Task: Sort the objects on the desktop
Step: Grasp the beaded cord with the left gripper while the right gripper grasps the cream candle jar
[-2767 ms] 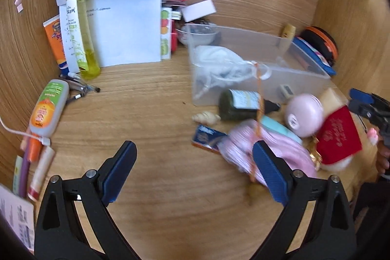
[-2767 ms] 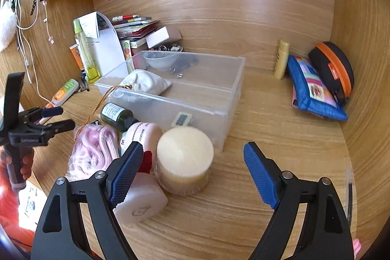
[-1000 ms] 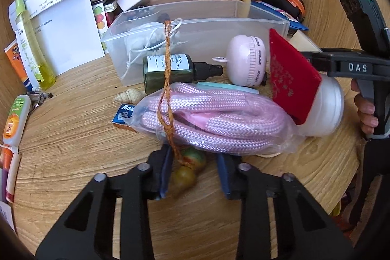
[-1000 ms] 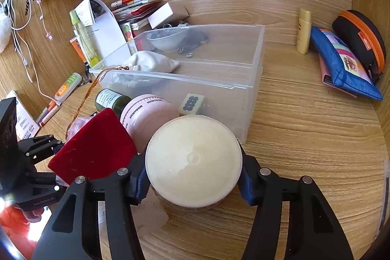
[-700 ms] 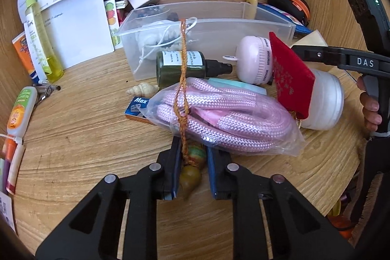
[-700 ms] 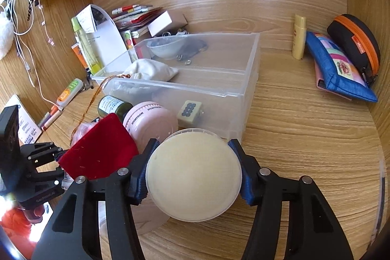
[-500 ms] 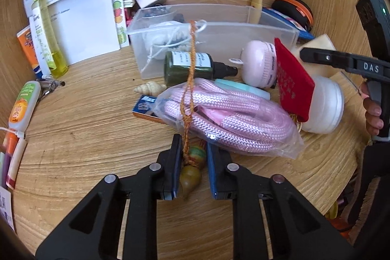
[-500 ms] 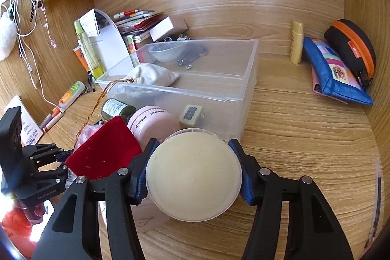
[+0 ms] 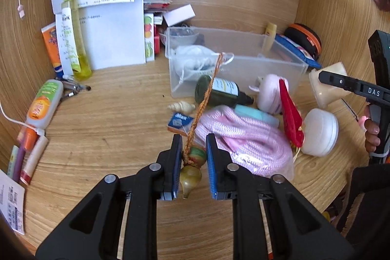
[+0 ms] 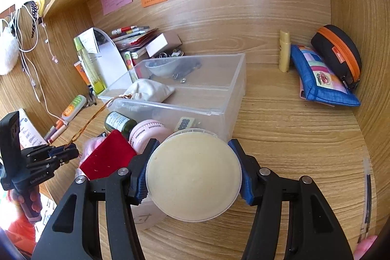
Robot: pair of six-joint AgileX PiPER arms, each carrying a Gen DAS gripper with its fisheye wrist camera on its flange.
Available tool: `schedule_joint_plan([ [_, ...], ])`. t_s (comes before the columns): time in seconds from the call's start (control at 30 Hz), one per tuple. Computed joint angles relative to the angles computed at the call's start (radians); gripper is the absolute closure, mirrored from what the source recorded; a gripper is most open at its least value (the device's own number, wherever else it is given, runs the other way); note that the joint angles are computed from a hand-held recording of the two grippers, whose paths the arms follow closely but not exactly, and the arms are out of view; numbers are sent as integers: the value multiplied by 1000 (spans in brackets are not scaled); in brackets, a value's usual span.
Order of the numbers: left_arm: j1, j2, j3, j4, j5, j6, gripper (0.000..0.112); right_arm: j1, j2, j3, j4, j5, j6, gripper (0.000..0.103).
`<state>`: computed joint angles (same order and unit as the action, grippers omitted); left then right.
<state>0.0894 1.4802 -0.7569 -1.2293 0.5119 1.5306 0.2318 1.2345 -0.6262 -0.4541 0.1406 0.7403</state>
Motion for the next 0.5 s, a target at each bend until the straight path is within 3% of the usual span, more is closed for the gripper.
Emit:
schedule_joint_plan([
  [0.3, -15, 21, -61, -22, 47, 3, 94, 12, -8, -35, -17, 15, 5, 49],
  [0.5, -45, 58, -121, 11, 52, -39, 94, 0, -15, -57, 53, 9, -70, 49],
])
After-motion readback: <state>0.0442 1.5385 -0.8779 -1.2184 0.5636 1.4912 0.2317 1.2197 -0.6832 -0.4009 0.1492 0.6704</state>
